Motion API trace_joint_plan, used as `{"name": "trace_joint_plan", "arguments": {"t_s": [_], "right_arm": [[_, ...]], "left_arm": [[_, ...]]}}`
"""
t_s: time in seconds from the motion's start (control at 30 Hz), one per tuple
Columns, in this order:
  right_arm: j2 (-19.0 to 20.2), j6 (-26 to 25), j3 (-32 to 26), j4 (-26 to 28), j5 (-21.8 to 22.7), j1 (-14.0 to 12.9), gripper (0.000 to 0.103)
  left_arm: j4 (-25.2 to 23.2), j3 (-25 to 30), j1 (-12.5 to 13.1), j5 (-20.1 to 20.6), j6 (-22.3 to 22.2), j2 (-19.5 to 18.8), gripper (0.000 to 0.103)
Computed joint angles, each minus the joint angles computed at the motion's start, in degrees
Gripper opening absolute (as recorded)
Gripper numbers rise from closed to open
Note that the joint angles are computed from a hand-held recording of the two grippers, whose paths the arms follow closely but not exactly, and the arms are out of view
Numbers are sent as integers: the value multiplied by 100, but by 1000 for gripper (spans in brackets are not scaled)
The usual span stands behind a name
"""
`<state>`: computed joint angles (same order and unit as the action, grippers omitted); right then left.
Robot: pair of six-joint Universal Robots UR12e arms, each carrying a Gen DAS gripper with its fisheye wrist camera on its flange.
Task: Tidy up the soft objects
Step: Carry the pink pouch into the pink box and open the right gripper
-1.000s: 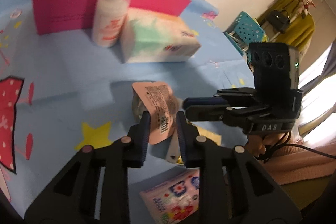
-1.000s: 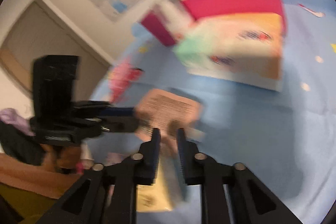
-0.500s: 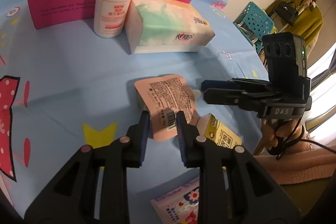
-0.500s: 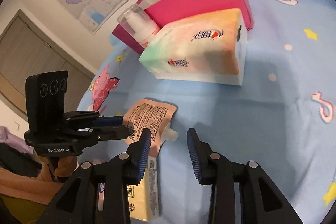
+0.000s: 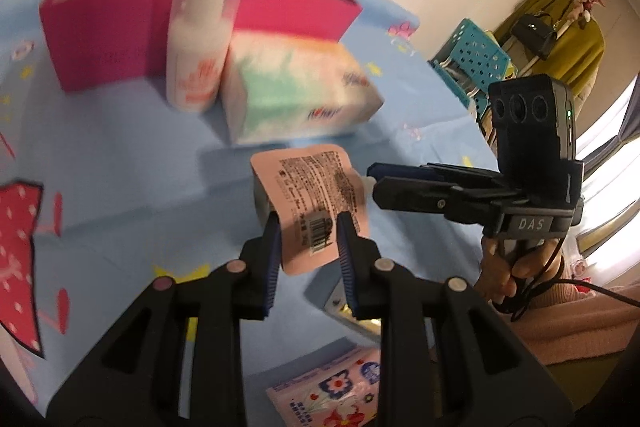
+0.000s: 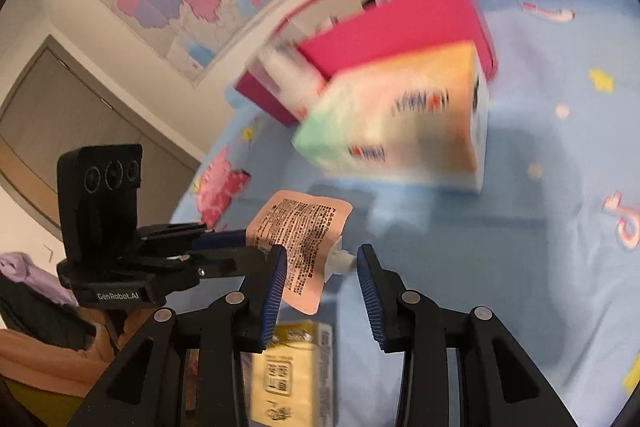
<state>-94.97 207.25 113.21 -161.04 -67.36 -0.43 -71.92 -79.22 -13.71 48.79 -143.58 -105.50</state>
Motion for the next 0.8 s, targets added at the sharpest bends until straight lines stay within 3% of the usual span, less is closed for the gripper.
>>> {"name": "trace_joint_plan", "arguments": {"t_s": [0.23,0.4,0.8], "right_arm": [[-37,-260,-258,-275,-132,-109,38],[31,-496,-538,-434,-281,-230,38],[718,-597,-1385,-448,-256,-496,38]], "left_arm": [[553,324,-25,-277,-228,-80,28],[947,812,-138,-257,-392,-309,28],[786,2347,-341,90,-1085,-1270,28]]}}
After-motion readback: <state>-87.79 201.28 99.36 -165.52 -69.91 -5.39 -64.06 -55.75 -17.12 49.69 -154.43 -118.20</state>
